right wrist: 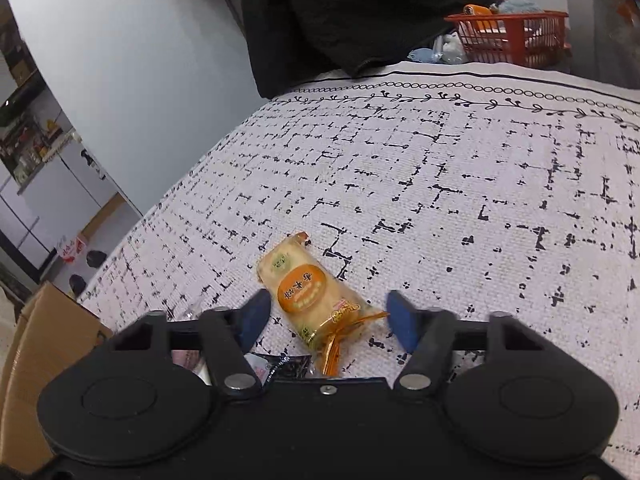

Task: Organize snacks
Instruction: 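Grasp the yellow stick snack with the left gripper while the right grasps the yellow bun packet, then carry both held snacks over the cardboard box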

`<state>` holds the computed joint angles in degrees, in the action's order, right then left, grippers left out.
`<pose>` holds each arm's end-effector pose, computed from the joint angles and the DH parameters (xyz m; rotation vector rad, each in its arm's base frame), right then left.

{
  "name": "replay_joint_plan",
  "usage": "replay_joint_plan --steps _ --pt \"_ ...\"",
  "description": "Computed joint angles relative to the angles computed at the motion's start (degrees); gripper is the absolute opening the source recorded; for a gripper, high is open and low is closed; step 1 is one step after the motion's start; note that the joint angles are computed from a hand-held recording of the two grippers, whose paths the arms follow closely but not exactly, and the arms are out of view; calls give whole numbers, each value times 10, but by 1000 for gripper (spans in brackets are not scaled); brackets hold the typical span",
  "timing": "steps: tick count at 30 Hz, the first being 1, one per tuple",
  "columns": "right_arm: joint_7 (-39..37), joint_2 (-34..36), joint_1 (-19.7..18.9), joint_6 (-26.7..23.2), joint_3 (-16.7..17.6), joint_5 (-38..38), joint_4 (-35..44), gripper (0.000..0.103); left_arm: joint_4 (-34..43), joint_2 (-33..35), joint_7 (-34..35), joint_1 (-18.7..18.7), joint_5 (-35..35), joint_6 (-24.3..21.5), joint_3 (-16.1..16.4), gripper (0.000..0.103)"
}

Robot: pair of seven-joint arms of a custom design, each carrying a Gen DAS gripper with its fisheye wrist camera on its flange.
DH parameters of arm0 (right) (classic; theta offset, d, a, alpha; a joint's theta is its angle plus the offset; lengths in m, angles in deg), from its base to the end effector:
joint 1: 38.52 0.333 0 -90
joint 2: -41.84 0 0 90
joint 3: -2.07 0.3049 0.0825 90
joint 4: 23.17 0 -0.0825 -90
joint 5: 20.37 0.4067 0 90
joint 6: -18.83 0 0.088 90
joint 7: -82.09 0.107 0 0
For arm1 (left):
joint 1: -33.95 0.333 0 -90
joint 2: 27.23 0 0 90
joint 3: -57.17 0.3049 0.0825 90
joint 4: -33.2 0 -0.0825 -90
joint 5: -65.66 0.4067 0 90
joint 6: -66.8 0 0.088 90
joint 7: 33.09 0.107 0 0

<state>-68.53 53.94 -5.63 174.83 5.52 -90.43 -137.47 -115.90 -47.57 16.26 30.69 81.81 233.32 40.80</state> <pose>0.4924 0.4037 0.3704 -1.2640 1.9640 -0.4697 0.4419 -0.1758 0.4163 -1.9572 1.7742 -0.7420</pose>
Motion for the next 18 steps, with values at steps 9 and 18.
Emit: replay_joint_plan --steps 9,18 --pt "-44 -46 5 -35 26 63 -42 31 -12 -16 68 -45 -65 12 44 19" --pt "38 -103 6 -89 65 56 -70 30 -21 -60 185 -104 -172 -4 97 19"
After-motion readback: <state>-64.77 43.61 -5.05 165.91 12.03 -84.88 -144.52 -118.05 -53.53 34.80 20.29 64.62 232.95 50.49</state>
